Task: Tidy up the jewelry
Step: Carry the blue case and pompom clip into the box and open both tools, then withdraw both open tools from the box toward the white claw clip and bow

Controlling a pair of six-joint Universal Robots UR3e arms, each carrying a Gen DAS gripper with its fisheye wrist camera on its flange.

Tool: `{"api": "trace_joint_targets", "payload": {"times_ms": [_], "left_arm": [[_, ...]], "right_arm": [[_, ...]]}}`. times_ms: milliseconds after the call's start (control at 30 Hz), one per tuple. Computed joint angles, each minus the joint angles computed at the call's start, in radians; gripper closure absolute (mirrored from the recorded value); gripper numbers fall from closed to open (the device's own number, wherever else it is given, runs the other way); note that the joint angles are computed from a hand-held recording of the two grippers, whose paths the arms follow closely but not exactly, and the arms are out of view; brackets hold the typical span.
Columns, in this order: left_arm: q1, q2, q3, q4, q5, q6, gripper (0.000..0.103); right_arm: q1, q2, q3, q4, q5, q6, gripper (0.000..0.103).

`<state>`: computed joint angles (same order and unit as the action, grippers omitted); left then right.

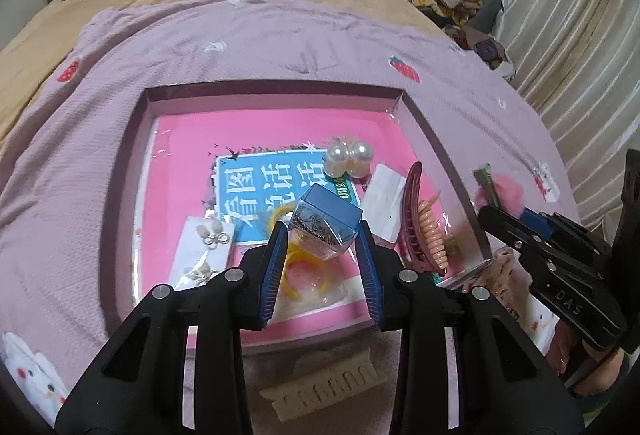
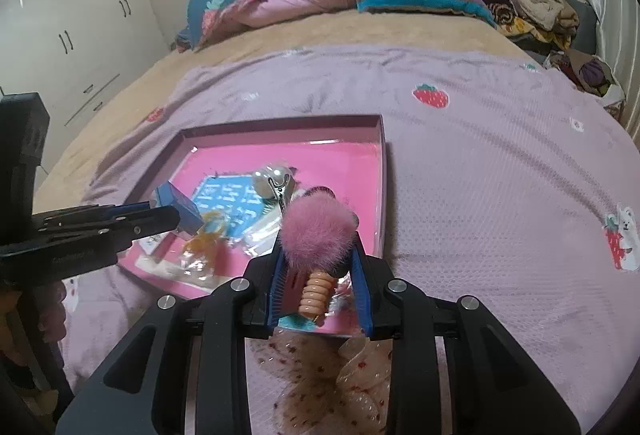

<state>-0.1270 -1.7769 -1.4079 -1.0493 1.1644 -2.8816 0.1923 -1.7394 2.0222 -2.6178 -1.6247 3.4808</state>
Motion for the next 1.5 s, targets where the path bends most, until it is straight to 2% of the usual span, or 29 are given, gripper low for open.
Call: {"api": "trace_joint_targets", "payload": {"times_ms": [367,533,600,767,867,967,1267,1500], "left_arm": [[-0.010,-0.025,-0.011,0.016,0.028,-0.001,0.076],[-0.009,-0.023,-0.014,0.015,0.030,0.002,0.076],[-0.010,-0.024,-0.009,0.008,0.030,0.001,0.076],[-0.009,0.003,-0.020,-0.002,0.024,0.007,0.074],[-0.007,0.028,-0.028,-0.007,0.020,0.007,0.064],[0.000,0.060,-0.038,-0.014,0.013,0.006,0.055],[0.048,0.220,-0.102,-0.044,-0.021,0.019,0.036],[0.092,0.350,-0.157,-0.071,-0.043,0.037,0.016]], "right_arm": [[-0.019,0.074,-0.009,-0.007,0.078,-0.001,0.072],[-0.028,0.005,0.019,0.013,0.096,0.015,0.055],[-0.021,-0.039,0.034,0.023,0.081,0.026,0.045],[-0.019,-0.159,0.068,0.059,0.048,0.046,0.031],[-0.020,-0.236,0.083,0.094,0.037,0.055,0.029],[-0.011,-0.286,0.086,0.124,0.016,0.067,0.021],[0.036,-0.410,0.097,0.192,-0.023,0.109,0.020],[0.143,-0.426,0.076,0.216,-0.102,0.157,0.019]]}}
